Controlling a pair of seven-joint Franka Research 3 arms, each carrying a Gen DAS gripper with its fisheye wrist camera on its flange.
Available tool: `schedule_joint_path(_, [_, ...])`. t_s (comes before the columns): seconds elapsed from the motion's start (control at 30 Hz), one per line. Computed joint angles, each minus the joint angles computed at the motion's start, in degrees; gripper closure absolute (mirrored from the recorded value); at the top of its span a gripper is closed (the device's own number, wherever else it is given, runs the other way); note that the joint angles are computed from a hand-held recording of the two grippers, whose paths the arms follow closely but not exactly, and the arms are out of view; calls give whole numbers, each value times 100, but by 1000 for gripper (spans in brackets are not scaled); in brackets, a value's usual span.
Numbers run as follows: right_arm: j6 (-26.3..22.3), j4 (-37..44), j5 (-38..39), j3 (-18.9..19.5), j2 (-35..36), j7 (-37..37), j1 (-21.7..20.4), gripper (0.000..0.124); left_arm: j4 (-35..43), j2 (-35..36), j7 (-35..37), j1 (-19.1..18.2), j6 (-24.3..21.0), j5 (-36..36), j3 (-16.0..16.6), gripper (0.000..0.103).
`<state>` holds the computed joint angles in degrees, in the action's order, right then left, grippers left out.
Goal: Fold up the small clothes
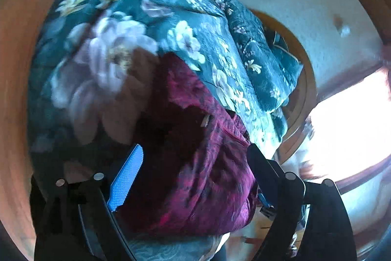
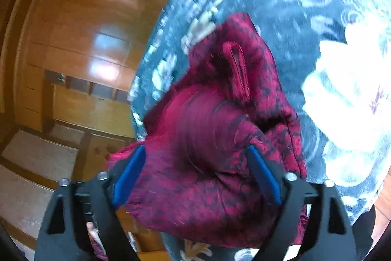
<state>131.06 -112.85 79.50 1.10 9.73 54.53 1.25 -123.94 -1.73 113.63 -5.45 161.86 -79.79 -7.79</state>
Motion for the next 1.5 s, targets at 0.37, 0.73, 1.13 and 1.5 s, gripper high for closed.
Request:
schedule_joint_path(0.37, [981, -1339, -1509, -107, -789, -616, 369, 52, -746, -225, 2454, -279, -5, -1268, 22, 18])
schedule_joint_path(0.73, [1271, -1435, -1834, -67, -879, -354, 517, 107, -919, -461, 2002, -315, 13, -690, -155, 90])
schedule_joint_path(1.13, [588, -2592, -2395, -426, -2369, -377, 617, 111, -2798, -2415, 954, -968, 123, -540, -85, 91])
schedule_joint_path(1.5, [1057, -2969, -2985, -305, -2238, 4, 730, 101, -3121, -2429, -1120, -1005, 786, 1643, -292, 50])
